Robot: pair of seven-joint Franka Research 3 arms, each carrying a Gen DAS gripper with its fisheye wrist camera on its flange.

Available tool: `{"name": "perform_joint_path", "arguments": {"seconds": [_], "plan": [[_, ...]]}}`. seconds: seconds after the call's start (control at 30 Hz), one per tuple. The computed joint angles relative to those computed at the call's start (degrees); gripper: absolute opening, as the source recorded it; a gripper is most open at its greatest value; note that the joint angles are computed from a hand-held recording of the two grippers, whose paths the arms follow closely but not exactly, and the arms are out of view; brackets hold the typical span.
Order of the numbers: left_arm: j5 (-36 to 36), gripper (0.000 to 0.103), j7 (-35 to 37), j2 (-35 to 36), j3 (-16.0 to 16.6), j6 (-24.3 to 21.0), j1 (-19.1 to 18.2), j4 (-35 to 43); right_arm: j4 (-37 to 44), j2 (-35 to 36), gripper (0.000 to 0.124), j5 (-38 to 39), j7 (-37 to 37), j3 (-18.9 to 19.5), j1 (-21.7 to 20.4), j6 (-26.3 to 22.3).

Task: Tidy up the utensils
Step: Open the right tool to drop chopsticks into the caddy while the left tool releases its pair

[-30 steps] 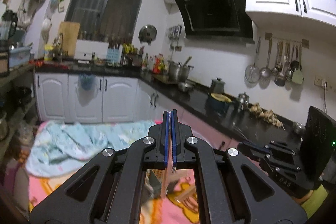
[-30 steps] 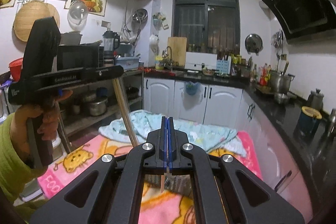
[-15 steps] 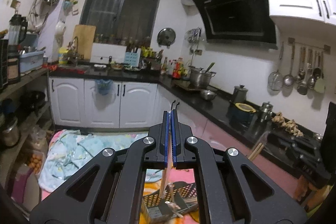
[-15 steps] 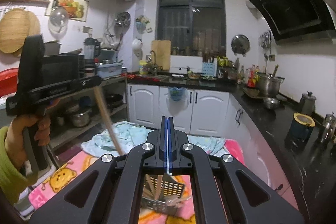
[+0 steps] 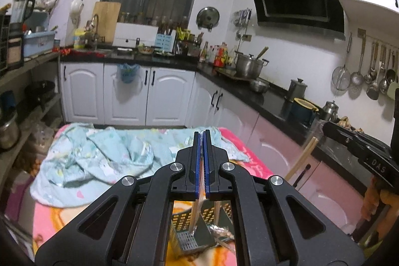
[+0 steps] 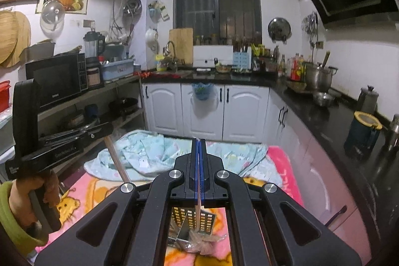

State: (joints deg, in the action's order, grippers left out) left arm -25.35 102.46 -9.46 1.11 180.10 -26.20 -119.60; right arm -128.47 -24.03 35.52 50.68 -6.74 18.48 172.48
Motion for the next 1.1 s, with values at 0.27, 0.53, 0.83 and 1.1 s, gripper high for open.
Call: {"name": "perform_joint_path", "arguments": {"seconds": [0.27,0.53,0.83,1.1], "plan": [[-3.34,0.005,2.42,0.89,-0.32,-1.31,-0.31,-1.23,-0.77,2.84,0.007,-2.35,3.98,2.63,-2.89,-2.89],[1.16,0.06,-2.44,-2.58,-2.38,-0.13,2.54,-6.29,-3.8,0.22,0.046,0.43,3.58,0.59,-1.61,-2.32],[15.53,0.092,-18.91,-10.23,-13.26,0.54,15.76,-12.97,-10.42,-8.15,0.075,4.21,-1.6,-3.37,2.99,1.09],[21.74,0.092,-26.56,-17.81,-14.85,-0.72,17.53,-19.34,-18.19,-17.68,0.088,3.09,-3.26,-4.99,5.84,3.36]]}}
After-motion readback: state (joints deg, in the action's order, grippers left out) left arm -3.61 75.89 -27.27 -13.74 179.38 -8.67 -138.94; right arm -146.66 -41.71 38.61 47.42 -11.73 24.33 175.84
